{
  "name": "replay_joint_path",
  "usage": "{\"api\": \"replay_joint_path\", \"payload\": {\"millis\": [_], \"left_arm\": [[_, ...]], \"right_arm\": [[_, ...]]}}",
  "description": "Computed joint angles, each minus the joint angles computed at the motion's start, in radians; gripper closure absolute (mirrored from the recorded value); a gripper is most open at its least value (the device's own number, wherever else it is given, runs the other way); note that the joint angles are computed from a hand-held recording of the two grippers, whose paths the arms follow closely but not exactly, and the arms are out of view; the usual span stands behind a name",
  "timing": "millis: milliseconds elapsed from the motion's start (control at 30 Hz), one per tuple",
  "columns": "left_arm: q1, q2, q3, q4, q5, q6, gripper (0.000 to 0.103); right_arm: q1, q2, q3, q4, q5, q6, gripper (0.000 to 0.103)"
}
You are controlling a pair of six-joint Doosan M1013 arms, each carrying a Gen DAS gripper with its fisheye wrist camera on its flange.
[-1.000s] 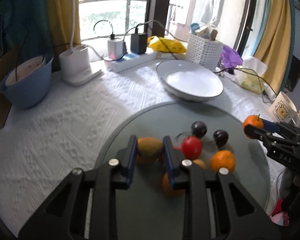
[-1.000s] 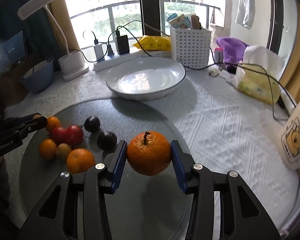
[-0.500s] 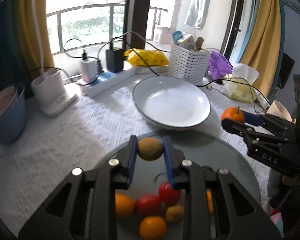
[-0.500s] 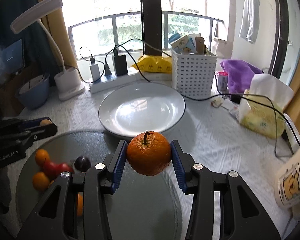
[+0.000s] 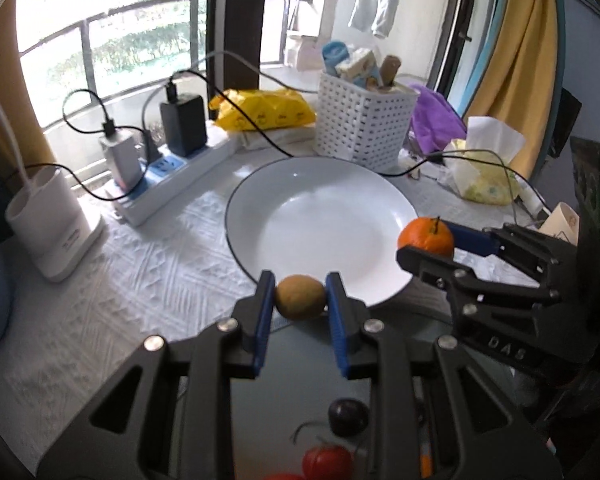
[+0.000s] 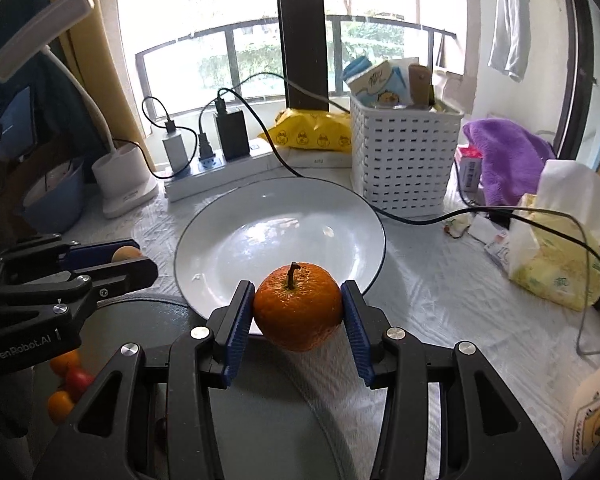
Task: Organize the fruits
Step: 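Carry the mandarin and kiwi to the white plate and open both tools, then return both tools to the mat while the right grasps an orange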
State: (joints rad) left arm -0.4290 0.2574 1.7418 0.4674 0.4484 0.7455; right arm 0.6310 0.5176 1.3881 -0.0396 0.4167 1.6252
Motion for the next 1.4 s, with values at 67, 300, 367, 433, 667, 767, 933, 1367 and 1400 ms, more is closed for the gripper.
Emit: {"api": "replay_joint_path", "payload": {"millis": [67, 300, 367, 433, 667, 767, 933, 1367, 1400], "left_arm": [[0.010, 0.015, -0.017, -0.038, 0.003, 0.042, 0.076], [0.036, 0.046, -0.051, -0.123, 0.007, 0.114, 0.076], [0.038, 0.048, -0.053, -0.124, 0.005, 0.116, 0.075], [0.042, 0.050, -0.056, -0.128, 0.005, 0.115, 0.075], [0.045, 0.040, -0.047, -0.140, 0.007, 0.097, 0.069], [0.039, 0.020, -0.027, -0.107, -0.001, 0.061, 0.063], [0.022, -0.025, 0.018, -0.037, -0.027, -0.023, 0.053], [-0.034, -0.145, 0.137, 0.221, -0.023, -0.288, 0.053], [-0.039, -0.154, 0.147, 0.237, -0.018, -0.308, 0.053]], "right_arm": [[-0.005, 0.014, -0.020, 0.028, 0.019, -0.019, 0.056], [-0.006, 0.048, -0.071, 0.008, 0.052, -0.001, 0.056], [-0.007, 0.053, -0.079, 0.006, 0.055, 0.006, 0.056], [-0.006, 0.054, -0.082, -0.008, 0.058, 0.021, 0.056], [-0.003, 0.026, -0.051, -0.114, 0.028, 0.134, 0.044], [-0.002, 0.005, -0.026, -0.160, 0.015, 0.188, 0.044], [0.003, -0.025, 0.014, -0.198, 0.012, 0.247, 0.044], [0.046, -0.112, 0.133, -0.288, -0.016, 0.353, 0.044], [0.049, -0.117, 0.140, -0.286, -0.016, 0.352, 0.044]]}}
